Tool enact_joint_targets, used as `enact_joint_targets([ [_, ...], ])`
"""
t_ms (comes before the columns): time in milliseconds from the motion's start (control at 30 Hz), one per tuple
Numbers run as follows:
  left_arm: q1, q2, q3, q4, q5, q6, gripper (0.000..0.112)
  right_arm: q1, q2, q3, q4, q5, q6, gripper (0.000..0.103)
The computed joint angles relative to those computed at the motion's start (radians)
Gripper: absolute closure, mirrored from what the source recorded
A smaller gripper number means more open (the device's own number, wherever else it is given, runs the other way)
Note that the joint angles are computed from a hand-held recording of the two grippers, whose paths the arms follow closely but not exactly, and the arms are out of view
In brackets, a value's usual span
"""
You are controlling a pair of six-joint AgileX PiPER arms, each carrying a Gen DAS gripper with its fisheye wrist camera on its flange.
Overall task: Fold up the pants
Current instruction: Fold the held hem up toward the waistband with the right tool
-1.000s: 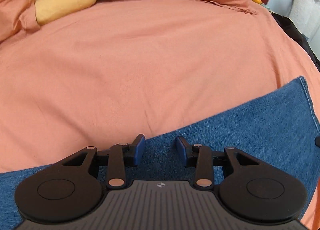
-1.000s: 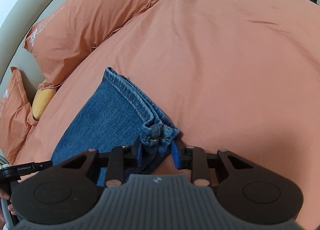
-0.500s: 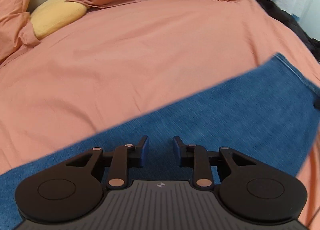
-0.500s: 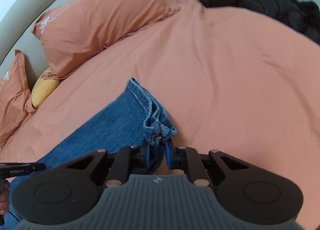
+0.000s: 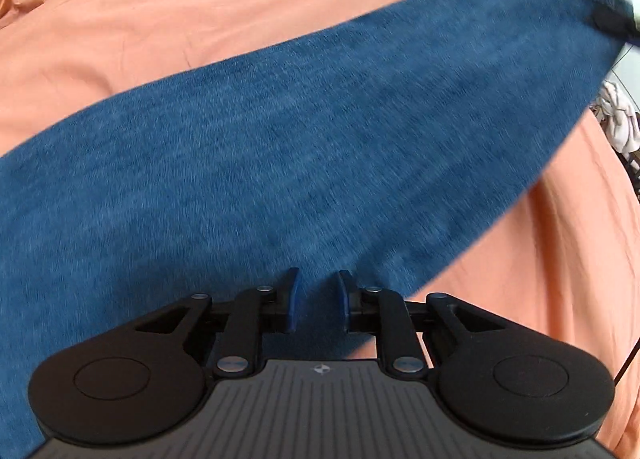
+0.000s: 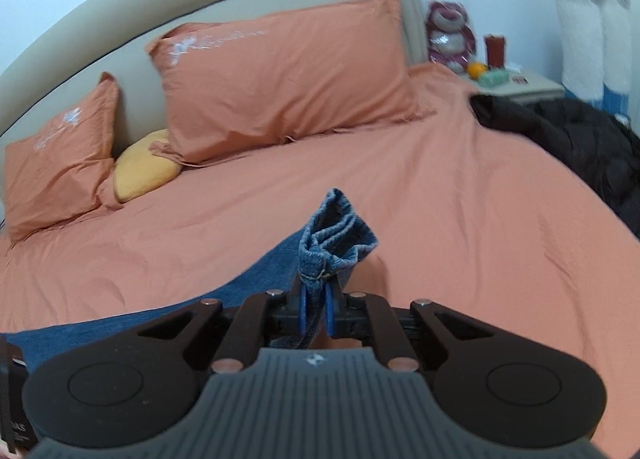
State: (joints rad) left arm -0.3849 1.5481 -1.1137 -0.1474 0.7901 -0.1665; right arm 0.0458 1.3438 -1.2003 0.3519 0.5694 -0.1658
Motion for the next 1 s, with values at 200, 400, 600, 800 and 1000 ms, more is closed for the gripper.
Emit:
enact_joint_targets([
  [200, 0.075, -0.200, 0.141, -0.141, 0.082, 0.171, 0.090, 0.290, -0.061, -0.138, -0.359, 0.089, 0.267, 0.099],
  [400, 0.288, -0.448, 0.250, -0.138, 0.191, 0.306, 0.090, 0.727, 0.024, -0.378, -0.775, 0.298, 0.576, 0.099],
  [600, 0.700, -0.580, 0.259, -0.196, 0.320, 0.542, 0.090, 1.022, 0.259, -0.657, -0.933, 0.488, 0.724, 0.099],
  [800, 1.129, -0.626, 0.293, -0.309, 0.373, 0.793, 0.088, 1.158, 0.474, -0.783, -0.893, 0.477, 0.848, 0.099],
  [1000, 1.430, -0.619, 0.331, -0.350, 0.390, 0.921, 0.085, 1.222, 0.664, -0.752, -0.777, 0.405, 0.934, 0.099],
])
